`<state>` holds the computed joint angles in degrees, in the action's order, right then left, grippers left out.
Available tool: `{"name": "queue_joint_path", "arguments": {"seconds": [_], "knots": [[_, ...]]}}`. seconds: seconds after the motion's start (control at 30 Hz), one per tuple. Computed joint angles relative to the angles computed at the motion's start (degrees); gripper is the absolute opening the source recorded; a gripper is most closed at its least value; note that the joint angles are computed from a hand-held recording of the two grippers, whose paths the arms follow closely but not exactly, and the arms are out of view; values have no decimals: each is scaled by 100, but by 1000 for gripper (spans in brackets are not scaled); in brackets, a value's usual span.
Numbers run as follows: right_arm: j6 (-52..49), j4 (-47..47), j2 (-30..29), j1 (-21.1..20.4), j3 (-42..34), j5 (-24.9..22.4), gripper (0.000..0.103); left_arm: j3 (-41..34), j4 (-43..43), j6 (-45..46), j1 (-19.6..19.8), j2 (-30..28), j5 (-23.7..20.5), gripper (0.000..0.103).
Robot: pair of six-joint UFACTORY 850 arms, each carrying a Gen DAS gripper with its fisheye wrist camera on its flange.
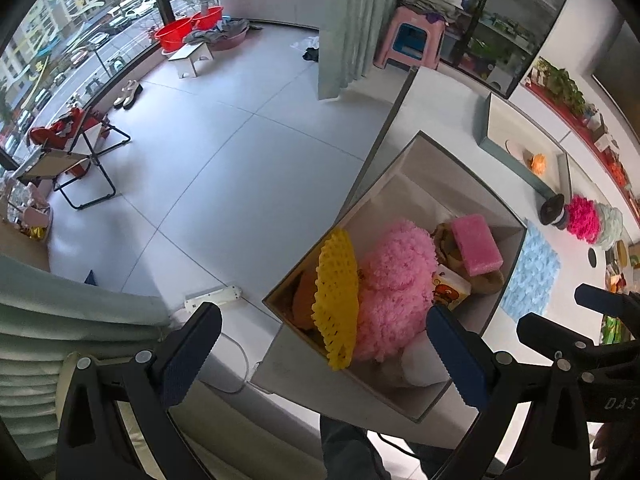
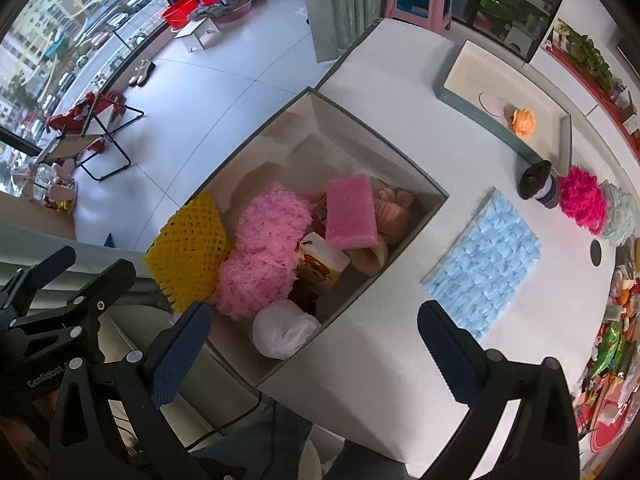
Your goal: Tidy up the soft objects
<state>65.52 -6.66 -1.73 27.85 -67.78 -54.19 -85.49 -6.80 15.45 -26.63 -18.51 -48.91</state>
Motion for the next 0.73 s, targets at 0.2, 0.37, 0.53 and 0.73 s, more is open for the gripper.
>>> {"name": "queue_joint_path", "arguments": {"seconds": [0.2, 0.37, 0.53, 0.73], "knots": [[146, -47, -50, 65, -40, 22, 103, -69, 35, 115, 30, -59, -54, 103], [217, -96, -107, 74, -92, -13, 103, -70, 106, 165, 40, -52, 57, 103], [234, -100, -171, 79, -135, -36, 103, -104, 86, 270, 53, -133, -16, 103], [170, -18, -293, 52, -204, -87, 103, -63, -66, 370, 100, -185, 7, 103]]}}
